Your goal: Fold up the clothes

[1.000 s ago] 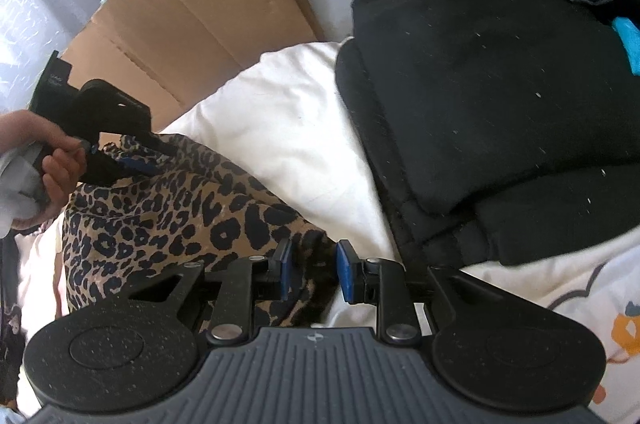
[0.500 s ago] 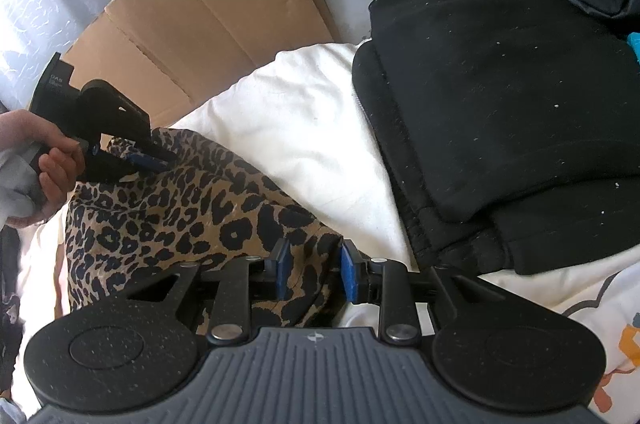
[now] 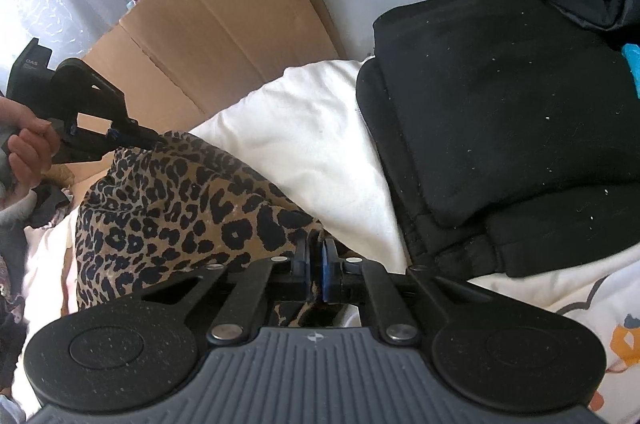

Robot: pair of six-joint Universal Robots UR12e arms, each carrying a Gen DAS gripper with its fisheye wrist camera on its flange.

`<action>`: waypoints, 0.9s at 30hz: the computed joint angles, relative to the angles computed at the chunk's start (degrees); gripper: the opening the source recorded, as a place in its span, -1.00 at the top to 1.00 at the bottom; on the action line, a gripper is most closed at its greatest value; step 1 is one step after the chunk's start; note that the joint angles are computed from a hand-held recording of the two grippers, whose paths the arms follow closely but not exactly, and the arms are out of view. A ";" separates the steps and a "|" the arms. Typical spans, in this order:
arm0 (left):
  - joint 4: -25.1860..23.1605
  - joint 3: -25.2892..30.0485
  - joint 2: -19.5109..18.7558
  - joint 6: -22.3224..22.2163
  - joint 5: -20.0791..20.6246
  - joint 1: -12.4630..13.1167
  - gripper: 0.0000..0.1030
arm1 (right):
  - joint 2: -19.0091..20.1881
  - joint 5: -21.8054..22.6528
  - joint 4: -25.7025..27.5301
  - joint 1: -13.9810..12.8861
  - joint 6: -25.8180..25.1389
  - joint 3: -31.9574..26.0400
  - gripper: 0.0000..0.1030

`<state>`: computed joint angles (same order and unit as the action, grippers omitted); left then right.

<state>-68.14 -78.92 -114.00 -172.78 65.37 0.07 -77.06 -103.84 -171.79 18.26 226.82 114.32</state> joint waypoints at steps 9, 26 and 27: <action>-5.91 1.00 -0.68 -1.70 0.58 -0.12 0.48 | -0.11 -0.02 -0.60 0.13 -1.63 -0.06 0.94; -5.13 0.46 -0.64 -3.10 4.21 -2.94 0.46 | -0.51 0.75 -0.58 -0.11 -1.74 0.41 0.94; -4.95 0.34 -0.54 -3.10 4.71 -2.96 0.46 | -0.53 0.80 -0.61 -0.13 -1.78 0.44 0.94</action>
<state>-73.09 -78.58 -114.54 -175.88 70.08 -2.89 -77.59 -103.03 -172.40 18.14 225.04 114.76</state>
